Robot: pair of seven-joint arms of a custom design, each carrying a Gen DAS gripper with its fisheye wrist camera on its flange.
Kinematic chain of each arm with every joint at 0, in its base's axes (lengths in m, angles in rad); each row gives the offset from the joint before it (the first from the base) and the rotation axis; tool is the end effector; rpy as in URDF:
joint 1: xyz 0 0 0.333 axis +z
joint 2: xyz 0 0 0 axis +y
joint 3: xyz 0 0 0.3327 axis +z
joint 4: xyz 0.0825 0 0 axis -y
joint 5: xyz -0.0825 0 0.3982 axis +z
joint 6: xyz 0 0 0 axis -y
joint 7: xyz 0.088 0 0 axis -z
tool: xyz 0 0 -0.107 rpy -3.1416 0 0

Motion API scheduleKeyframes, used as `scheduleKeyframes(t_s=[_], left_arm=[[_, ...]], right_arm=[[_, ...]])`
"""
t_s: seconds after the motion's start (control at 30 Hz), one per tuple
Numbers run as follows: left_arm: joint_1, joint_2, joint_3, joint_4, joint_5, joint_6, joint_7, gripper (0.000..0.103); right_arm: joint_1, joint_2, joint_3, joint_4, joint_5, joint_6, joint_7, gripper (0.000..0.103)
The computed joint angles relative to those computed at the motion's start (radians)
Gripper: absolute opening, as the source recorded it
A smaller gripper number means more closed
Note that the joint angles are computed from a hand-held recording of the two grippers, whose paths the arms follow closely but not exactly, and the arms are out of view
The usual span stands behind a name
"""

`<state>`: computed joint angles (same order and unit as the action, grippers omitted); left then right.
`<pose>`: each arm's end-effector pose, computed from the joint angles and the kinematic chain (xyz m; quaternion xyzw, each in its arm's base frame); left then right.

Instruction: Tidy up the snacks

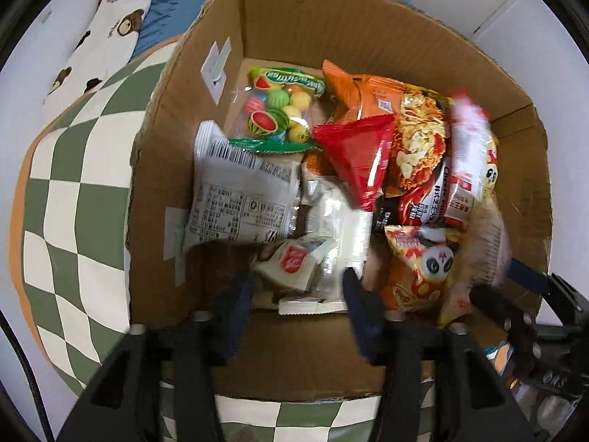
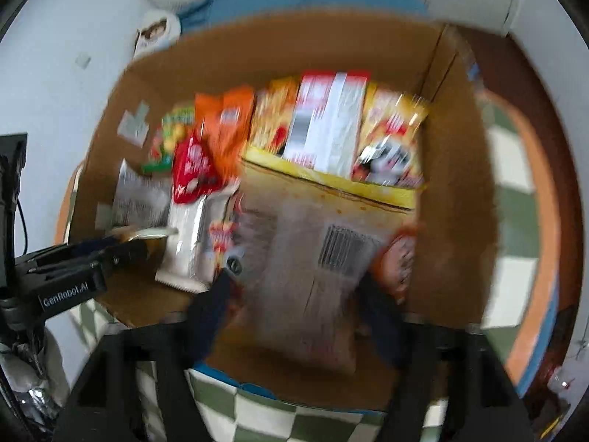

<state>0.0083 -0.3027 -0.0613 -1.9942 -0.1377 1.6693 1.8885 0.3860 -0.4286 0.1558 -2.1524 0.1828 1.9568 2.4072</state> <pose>0.4692 -0.0419 0.6006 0.5711 -0.8187 0.0403 0.0449 0.3779 0.2546 0.6046 -0.5683 0.8129 0.0439 0.1194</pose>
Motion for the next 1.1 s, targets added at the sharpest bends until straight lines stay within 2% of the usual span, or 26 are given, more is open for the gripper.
scheduleKeyframes(t_s=[0.03, 0.2, 0.3, 0.37, 0.4, 0.43, 0.73, 1.1], left_arm=[[0.000, -0.003, 0.002, -0.005, -0.005, 0.006, 0.001, 0.065], [0.002, -0.032, 0.011, -0.030, -0.026, 0.051, 0.010, 0.074], [-0.001, -0.056, 0.012, -0.043, -0.030, 0.075, 0.023, 0.082], [-0.005, -0.064, 0.012, -0.041, -0.026, 0.085, 0.039, 0.085], [-0.007, -0.070, 0.011, -0.042, -0.019, 0.092, 0.048, 0.095], [-0.010, -0.078, 0.010, -0.043, -0.013, 0.100, 0.060, 0.099], [-0.025, -0.121, 0.008, -0.051, -0.006, 0.134, 0.064, 0.102], [-0.033, -0.247, 0.041, -0.072, -0.040, 0.123, 0.089, 0.102]], right_arm=[[0.002, -0.002, -0.002, -0.010, 0.007, 0.009, -0.001, 0.092], [-0.002, -0.021, 0.001, -0.038, 0.011, 0.026, 0.029, 0.093], [-0.009, -0.029, 0.013, -0.026, -0.023, 0.002, 0.054, 0.098], [-0.017, -0.032, 0.026, -0.004, -0.060, -0.033, 0.079, 0.098], [-0.018, -0.030, 0.030, 0.006, -0.074, -0.047, 0.087, 0.099], [-0.020, -0.031, 0.034, 0.014, -0.091, -0.062, 0.095, 0.099], [-0.023, -0.035, 0.073, 0.091, -0.219, -0.183, 0.171, 0.101], [-0.012, -0.086, 0.107, 0.122, -0.267, -0.206, 0.230, 0.101]])
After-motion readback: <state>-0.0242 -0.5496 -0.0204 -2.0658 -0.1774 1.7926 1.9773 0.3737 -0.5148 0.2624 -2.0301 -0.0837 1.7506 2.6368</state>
